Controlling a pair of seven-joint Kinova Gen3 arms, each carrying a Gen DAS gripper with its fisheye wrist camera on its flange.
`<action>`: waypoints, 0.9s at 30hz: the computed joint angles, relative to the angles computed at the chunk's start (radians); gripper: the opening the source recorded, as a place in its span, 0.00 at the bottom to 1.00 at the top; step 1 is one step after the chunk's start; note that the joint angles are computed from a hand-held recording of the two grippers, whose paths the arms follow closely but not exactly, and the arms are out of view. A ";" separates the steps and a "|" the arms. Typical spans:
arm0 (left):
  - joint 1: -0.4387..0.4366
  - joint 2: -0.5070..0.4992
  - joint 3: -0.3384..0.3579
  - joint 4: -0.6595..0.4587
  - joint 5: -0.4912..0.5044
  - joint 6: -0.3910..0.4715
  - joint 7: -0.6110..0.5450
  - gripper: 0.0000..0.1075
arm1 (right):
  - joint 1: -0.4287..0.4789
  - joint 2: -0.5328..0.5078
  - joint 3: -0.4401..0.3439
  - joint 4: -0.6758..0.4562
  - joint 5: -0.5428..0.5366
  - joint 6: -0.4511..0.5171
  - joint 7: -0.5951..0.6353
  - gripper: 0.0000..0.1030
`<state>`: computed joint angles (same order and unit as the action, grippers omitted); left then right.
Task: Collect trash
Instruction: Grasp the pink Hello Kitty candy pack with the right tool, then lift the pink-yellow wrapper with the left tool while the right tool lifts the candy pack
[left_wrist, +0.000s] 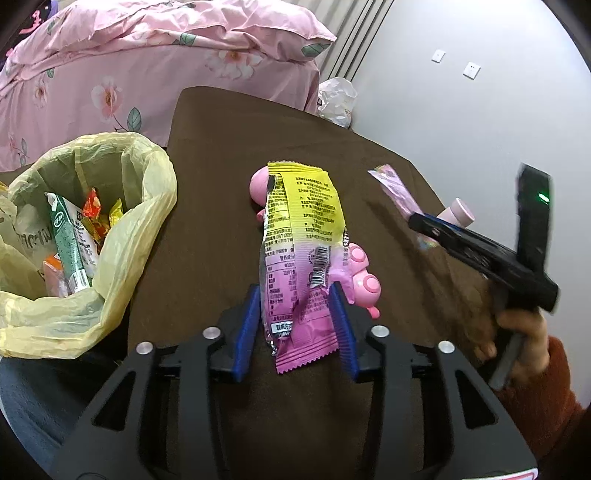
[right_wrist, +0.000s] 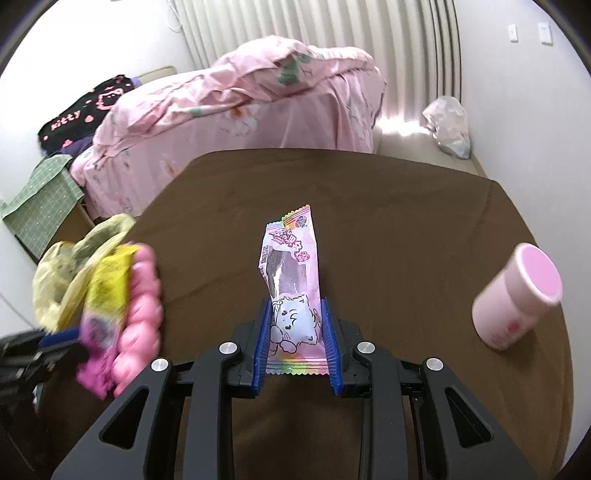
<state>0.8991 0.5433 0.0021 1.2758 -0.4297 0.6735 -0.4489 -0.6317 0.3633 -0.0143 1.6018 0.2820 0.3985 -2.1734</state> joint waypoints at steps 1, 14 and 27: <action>0.007 0.006 -0.003 -0.014 -0.006 0.019 0.000 0.42 | -0.009 -0.017 0.003 0.025 0.006 -0.011 -0.007 0.25; 0.043 0.071 0.025 -0.149 -0.030 0.194 -0.039 0.65 | -0.040 -0.133 0.012 0.219 0.056 -0.120 -0.133 0.25; 0.112 0.068 -0.042 -0.135 -0.115 0.235 0.049 0.16 | -0.064 -0.180 0.027 0.296 0.216 -0.177 -0.316 0.25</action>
